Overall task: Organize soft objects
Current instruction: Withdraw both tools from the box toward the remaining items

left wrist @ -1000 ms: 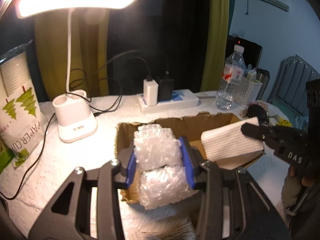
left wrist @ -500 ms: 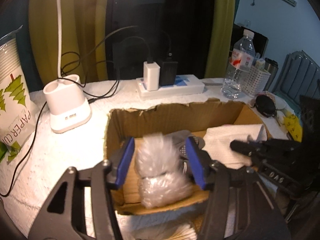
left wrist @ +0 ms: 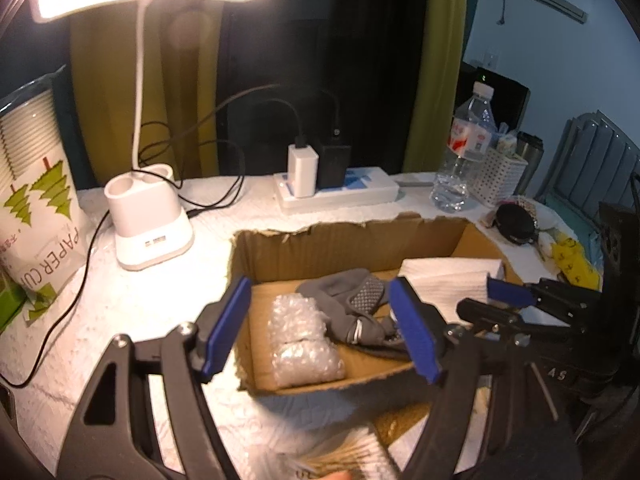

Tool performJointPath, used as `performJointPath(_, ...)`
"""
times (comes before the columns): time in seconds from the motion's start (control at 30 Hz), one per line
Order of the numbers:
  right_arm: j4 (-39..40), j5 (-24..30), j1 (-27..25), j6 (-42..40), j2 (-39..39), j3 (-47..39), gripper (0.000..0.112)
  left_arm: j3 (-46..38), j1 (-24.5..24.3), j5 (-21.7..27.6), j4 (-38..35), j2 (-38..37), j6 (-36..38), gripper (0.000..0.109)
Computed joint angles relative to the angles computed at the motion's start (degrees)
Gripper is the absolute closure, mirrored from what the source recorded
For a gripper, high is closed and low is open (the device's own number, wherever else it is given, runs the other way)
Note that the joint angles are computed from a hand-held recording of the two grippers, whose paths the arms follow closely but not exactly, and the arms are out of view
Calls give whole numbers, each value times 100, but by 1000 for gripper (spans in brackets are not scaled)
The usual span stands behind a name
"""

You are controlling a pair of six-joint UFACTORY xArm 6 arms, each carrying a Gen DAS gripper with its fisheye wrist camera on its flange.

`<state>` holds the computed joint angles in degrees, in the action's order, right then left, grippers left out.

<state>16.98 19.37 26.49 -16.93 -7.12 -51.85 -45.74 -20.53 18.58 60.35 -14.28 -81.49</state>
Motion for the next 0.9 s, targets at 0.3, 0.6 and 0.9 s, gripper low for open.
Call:
performJointPath(0.3, -670, -21, 10, 694, -664, 455, 68, 388, -279, 207, -71, -563, -44, 35)
performJointPath(0.6, -1126, 0, 200, 1207, -1283, 915, 68, 835, -536, 399, -69, -1150, -191, 35)
performJointPath(0.9, -1488, 112, 421, 1631, -1773, 1365, 67, 1348, -808, 649, -78, -1726, -412, 35)
